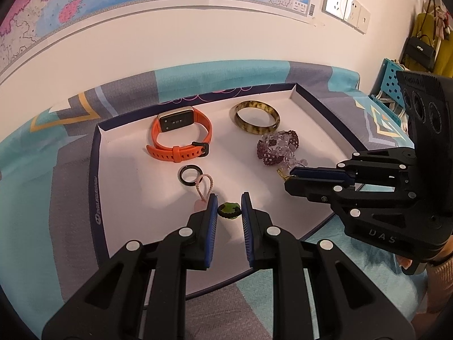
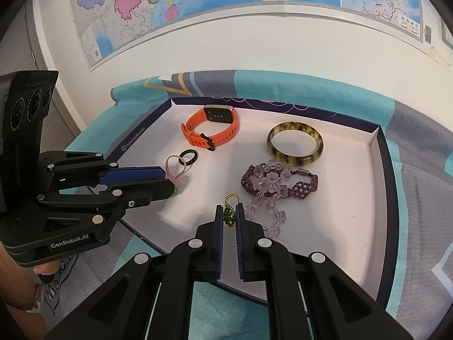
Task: Organize jewelry
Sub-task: 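Carry the green-bead hair tie and green-stone ring over the box, then lower both items into the box and open both tools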
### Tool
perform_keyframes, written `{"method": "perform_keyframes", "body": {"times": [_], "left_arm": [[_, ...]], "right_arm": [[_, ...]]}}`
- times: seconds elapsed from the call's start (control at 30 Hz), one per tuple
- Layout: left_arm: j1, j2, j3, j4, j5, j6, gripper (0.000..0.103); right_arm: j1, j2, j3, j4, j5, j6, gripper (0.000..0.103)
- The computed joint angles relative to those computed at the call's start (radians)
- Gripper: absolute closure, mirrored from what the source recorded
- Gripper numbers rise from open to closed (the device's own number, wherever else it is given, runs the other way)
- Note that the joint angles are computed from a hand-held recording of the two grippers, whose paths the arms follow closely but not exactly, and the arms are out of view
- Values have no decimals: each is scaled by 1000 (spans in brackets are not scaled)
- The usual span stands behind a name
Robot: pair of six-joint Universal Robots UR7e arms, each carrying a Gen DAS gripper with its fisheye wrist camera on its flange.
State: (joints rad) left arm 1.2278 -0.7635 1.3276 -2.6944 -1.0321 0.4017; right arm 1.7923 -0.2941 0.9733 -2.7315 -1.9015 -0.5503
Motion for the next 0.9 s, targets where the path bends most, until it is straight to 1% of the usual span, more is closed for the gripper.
{"method": "perform_keyframes", "body": {"times": [0.53, 0.9], "left_arm": [[4, 4, 5, -19, 6, 3, 85], [15, 17, -8, 0, 0, -13, 84]], "right_arm": [[-4, 2, -1, 3, 3, 15, 96], [-9, 8, -13, 8, 5, 30, 95]]}}
